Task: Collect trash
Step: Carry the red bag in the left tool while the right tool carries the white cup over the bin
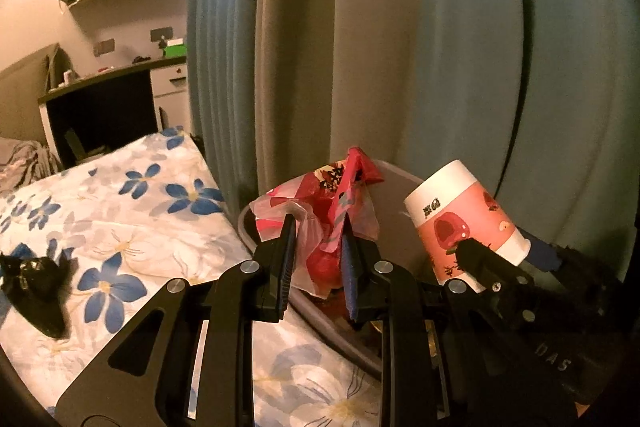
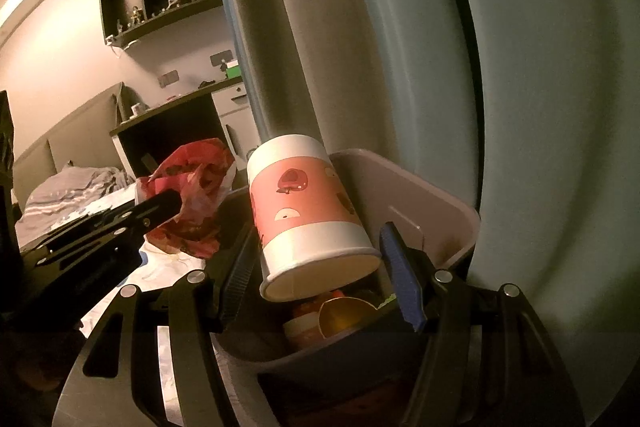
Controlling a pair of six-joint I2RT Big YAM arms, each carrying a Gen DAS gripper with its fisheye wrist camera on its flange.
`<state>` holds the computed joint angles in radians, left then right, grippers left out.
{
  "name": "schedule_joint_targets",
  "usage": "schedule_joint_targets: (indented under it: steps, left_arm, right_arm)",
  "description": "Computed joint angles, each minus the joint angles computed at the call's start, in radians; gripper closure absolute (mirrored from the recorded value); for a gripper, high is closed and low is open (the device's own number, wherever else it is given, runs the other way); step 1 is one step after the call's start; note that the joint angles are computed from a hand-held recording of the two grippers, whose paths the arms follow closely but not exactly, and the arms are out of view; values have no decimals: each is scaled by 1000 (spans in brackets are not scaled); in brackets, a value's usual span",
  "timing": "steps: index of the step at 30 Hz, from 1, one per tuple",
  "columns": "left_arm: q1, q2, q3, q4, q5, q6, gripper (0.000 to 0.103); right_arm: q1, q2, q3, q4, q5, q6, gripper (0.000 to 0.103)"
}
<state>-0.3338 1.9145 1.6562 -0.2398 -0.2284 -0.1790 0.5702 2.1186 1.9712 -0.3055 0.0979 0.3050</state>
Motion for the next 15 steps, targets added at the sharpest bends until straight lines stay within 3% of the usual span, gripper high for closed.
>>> schedule_joint_targets:
  steps: [15]
  left_arm:
    - [10, 62, 70, -65, 63, -24, 81]
  right_arm:
    - [-5, 17, 20, -27, -3, 2, 39]
